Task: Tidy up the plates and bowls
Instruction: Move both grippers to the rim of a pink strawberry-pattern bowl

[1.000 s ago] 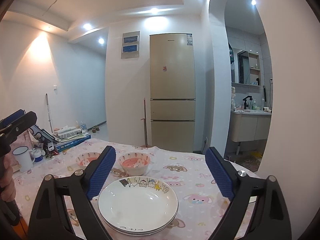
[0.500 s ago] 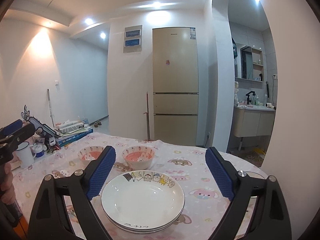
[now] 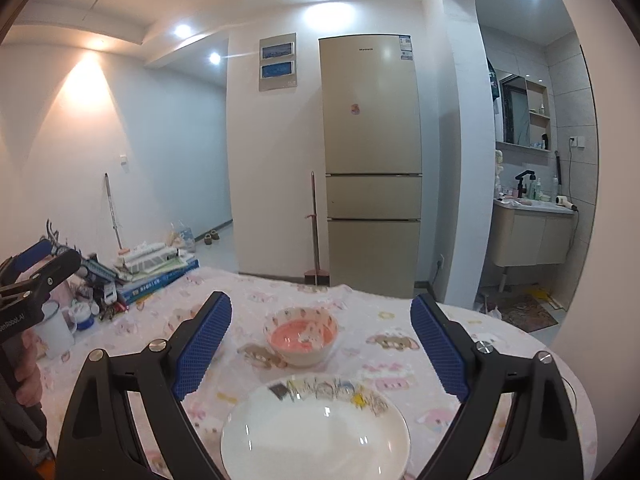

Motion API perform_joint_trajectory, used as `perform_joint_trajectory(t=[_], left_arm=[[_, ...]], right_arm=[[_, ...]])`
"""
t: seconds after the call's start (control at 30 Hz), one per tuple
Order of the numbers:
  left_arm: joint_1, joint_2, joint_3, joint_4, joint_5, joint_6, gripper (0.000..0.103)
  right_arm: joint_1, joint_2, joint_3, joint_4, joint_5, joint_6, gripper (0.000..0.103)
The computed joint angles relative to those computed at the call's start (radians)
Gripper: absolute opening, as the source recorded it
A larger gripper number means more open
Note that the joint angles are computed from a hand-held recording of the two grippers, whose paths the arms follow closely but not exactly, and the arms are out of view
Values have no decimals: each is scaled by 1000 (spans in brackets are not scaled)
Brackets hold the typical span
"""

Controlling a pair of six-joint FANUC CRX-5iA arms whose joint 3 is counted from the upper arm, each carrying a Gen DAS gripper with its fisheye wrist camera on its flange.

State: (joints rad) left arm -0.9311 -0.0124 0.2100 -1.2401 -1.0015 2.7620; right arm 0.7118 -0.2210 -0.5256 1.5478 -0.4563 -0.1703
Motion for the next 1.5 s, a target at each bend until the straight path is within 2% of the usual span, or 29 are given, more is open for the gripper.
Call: perform_joint_trajectory(t=[0.07,0.17,0.23,0.27,0.3,0.4,0.5,0.6,0.7,0.77,0.83,0.9,0.97,1.03,1.1,1.2,1.33,1.37,1.43,1.5], left_arm=[[30,29,49,11,26,-22,103],[20,93,124,-83,0,21,103],[62,121,167,-34,55,-5,103],[80,133,185,-7,76,-17,103],[99,149,205,22,96,-25,103],[137,215,277,85,105,-83,103],[200,280,344,237,123,-196,103],[278,338,398,428,155,-303,103],[335,428,503,569,104,-404,103],[383,484,561,712,74,-478,99],[430,537,600,855,43,-544,90],[457,570,616,944,16,-584,82],[486,613,643,1043,-18,-648,73],[501,639,652,1107,-41,-680,60],[510,669,674,1150,-70,-713,57],[506,703,712,1156,-110,-737,55],[500,742,761,1157,-151,-762,50],[502,747,761,1169,-148,-764,49],[509,752,748,1195,-136,-762,40],[504,772,771,1183,-150,-769,40]], right_arm=[[-10,35,49,-25,12,31,91],[-16,82,114,-20,16,100,90],[-7,120,162,-27,-18,127,90],[-2,133,188,-84,-16,180,90],[10,152,229,-191,-26,267,90],[31,219,354,-437,-101,447,89],[9,279,431,-573,-124,529,86],[-7,346,552,-849,-178,735,82],[-35,407,655,-1062,-247,879,74],[-65,448,730,-1223,-292,985,70],[-102,489,809,-1384,-347,1080,64],[-133,515,857,-1495,-380,1146,60],[-144,540,886,-1535,-404,1162,58],[-156,570,920,-1571,-431,1179,57],[-171,597,954,-1618,-464,1200,56],[-189,641,1007,-1687,-516,1228,51],[-190,672,1030,-1698,-545,1228,44],[-189,677,1034,-1700,-549,1227,40],[-187,683,1038,-1704,-554,1230,33],[-179,686,1032,-1689,-545,1222,28]])
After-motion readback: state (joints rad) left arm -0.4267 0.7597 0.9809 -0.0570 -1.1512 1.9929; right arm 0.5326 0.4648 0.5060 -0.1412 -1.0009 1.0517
